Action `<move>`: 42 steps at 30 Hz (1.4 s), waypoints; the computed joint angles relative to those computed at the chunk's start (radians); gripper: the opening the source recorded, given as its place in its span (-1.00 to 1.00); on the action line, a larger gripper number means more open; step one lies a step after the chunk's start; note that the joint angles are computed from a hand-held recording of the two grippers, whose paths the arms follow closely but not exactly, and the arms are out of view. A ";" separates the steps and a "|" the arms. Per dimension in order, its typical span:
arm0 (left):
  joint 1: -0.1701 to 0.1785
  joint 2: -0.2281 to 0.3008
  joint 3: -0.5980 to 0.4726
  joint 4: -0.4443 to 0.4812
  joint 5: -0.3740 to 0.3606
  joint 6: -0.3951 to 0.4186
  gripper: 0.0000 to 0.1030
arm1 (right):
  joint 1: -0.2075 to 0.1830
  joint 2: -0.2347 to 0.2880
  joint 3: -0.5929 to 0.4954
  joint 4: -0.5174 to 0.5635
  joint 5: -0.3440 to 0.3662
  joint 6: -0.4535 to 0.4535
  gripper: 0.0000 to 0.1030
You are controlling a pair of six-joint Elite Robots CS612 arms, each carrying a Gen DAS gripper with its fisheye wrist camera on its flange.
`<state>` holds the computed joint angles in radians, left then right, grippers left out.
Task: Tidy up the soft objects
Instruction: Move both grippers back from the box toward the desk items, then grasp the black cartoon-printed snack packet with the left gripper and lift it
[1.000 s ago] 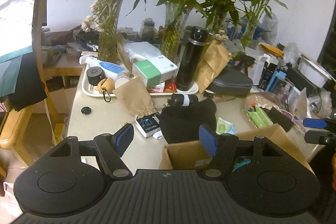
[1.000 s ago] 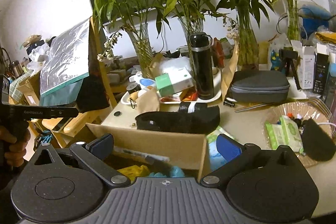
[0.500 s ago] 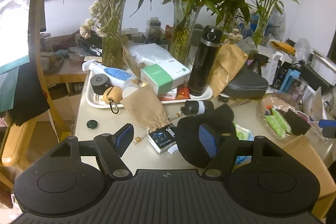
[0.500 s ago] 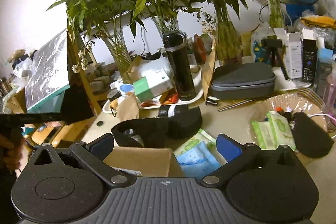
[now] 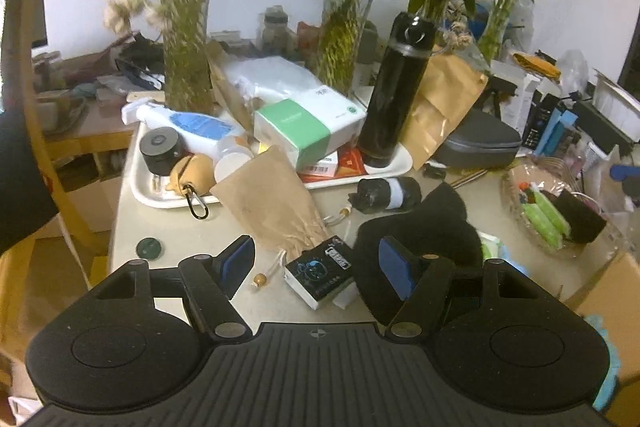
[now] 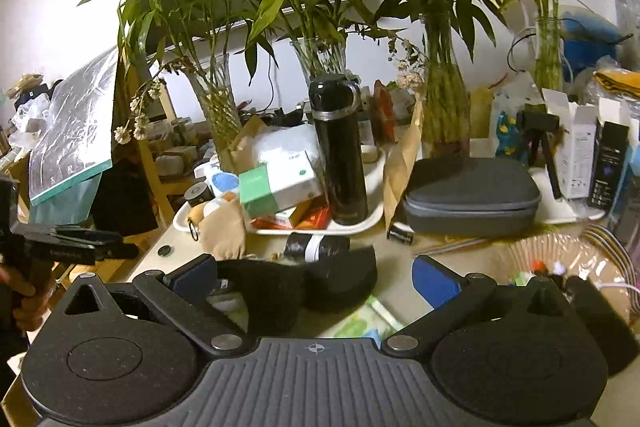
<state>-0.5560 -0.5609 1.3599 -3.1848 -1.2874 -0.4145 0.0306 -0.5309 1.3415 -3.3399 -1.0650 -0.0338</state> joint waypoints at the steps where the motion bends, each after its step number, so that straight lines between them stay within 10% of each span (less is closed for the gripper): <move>1: 0.005 0.007 -0.008 0.011 -0.012 -0.005 0.32 | 0.000 0.005 -0.011 0.008 0.003 -0.003 1.00; 16: 0.037 0.091 -0.156 0.251 -0.105 0.190 0.32 | 0.005 0.064 -0.142 0.166 -0.047 0.008 1.00; 36: 0.050 0.166 -0.259 0.258 -0.165 0.336 0.31 | 0.010 0.076 -0.168 0.172 -0.072 0.083 1.00; 42: 0.053 0.163 -0.255 0.258 -0.204 0.344 -0.01 | 0.013 0.077 -0.169 0.167 -0.077 0.093 1.00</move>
